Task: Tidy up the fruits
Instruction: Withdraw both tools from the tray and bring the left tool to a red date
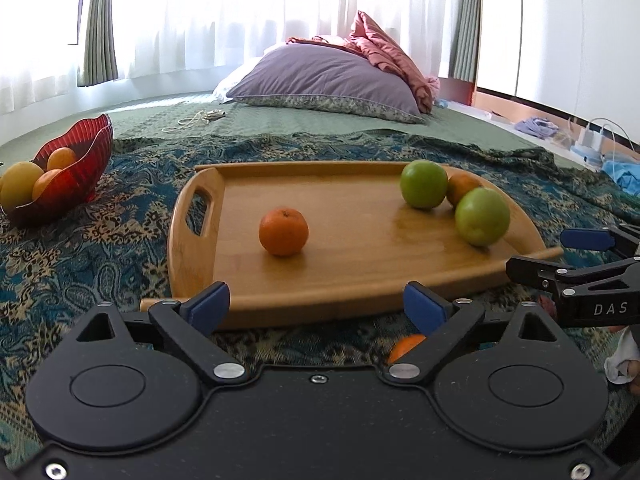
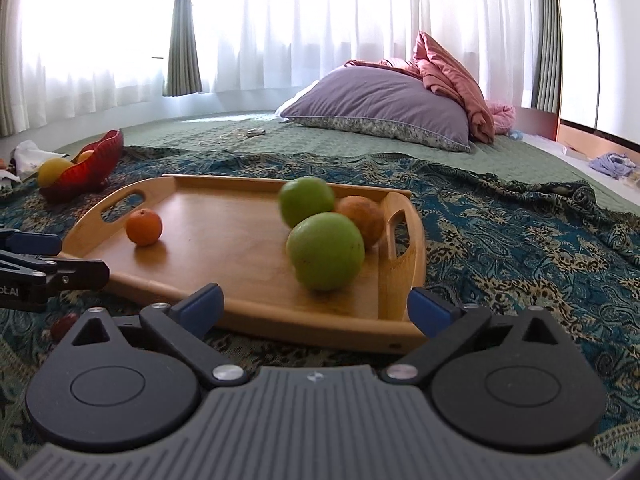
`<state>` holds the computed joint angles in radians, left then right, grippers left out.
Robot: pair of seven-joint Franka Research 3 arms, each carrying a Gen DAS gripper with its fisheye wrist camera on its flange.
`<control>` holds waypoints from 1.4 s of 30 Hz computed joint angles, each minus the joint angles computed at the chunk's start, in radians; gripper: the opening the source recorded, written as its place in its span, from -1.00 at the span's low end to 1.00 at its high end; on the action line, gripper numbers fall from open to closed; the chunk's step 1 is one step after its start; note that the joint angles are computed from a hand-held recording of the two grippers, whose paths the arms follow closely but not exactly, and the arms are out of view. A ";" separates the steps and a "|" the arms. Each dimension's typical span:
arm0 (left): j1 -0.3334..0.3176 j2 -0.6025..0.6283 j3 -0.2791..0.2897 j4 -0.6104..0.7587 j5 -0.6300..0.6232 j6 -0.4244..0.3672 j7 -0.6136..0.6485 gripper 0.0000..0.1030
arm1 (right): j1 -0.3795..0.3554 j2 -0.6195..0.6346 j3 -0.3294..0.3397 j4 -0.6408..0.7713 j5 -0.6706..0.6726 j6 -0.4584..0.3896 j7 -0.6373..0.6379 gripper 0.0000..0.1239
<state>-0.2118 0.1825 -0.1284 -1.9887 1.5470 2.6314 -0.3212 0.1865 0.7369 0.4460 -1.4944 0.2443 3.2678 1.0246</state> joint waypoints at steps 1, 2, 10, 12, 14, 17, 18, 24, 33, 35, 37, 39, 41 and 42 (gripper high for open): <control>-0.002 -0.004 -0.002 -0.006 -0.001 0.000 0.001 0.82 | -0.006 -0.007 0.007 -0.018 -0.004 0.014 -0.005 0.66; -0.004 -0.008 -0.003 -0.013 -0.001 -0.002 -0.001 0.83 | -0.012 -0.013 0.014 -0.035 -0.009 0.027 -0.008 0.66; -0.009 -0.032 -0.017 -0.059 -0.011 -0.006 -0.018 0.84 | 0.003 -0.047 -0.016 -0.125 -0.076 0.104 0.030 0.66; -0.008 -0.037 -0.019 -0.069 -0.011 -0.004 -0.026 0.85 | -0.004 -0.050 -0.013 -0.141 -0.094 0.123 0.053 0.66; -0.009 -0.044 -0.022 -0.080 -0.003 0.000 -0.044 0.85 | -0.010 -0.052 -0.012 -0.153 -0.111 0.131 0.081 0.66; -0.006 -0.053 -0.025 -0.094 0.003 0.009 -0.064 0.85 | 0.005 -0.058 -0.036 -0.167 -0.123 0.149 0.120 0.66; -0.006 -0.058 -0.027 -0.100 0.004 0.009 -0.070 0.84 | 0.006 -0.060 -0.041 -0.173 -0.132 0.157 0.130 0.66; -0.005 -0.079 -0.038 -0.125 0.020 0.018 -0.085 0.46 | 0.045 -0.068 -0.094 -0.186 -0.162 0.180 0.175 0.66; 0.004 -0.077 -0.040 -0.121 -0.006 0.041 -0.060 -0.10 | 0.057 -0.075 -0.115 -0.200 -0.193 0.177 0.205 0.25; 0.002 -0.071 -0.039 -0.115 -0.009 0.038 -0.056 -0.17 | 0.057 -0.077 -0.117 -0.202 -0.194 0.163 0.208 0.07; 0.001 -0.065 -0.038 -0.110 -0.014 0.039 -0.047 -0.22 | 0.057 -0.080 -0.118 -0.206 -0.196 0.154 0.204 -0.13; 0.000 -0.059 -0.036 -0.105 -0.016 0.040 -0.045 -0.28 | 0.053 -0.084 -0.112 -0.216 -0.201 0.157 0.198 -0.18; -0.001 -0.053 -0.034 -0.100 -0.023 0.043 -0.040 -0.33 | 0.052 -0.089 -0.111 -0.226 -0.205 0.162 0.194 -0.23; -0.002 -0.050 -0.033 -0.098 -0.025 0.043 -0.040 -0.36 | 0.053 -0.093 -0.112 -0.231 -0.206 0.160 0.192 -0.27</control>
